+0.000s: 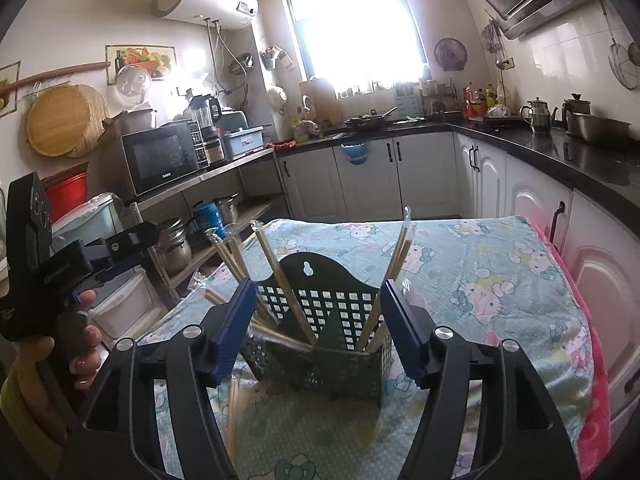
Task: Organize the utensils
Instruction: 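Withdraw both open tools from the basket toward the loose chopsticks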
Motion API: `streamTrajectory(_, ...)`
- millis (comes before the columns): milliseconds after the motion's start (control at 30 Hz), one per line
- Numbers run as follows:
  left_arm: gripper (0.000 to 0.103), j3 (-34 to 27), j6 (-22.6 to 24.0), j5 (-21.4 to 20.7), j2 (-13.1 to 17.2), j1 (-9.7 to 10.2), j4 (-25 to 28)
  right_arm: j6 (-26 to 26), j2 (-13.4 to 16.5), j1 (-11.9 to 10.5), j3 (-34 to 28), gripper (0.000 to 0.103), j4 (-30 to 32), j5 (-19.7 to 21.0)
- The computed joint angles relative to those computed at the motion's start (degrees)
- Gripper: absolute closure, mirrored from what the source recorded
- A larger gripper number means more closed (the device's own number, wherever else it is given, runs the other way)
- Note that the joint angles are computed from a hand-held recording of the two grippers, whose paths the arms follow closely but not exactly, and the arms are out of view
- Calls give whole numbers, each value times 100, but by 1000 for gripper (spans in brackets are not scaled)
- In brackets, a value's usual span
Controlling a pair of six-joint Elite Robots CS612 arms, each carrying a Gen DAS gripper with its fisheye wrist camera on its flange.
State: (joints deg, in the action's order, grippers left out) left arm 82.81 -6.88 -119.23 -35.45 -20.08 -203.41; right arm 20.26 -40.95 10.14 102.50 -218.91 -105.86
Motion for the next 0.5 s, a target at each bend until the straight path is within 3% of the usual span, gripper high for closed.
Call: streamTrajectory(500,12,453,86,146,-95,63,-55,58,-79,128,301,33,-93,-86)
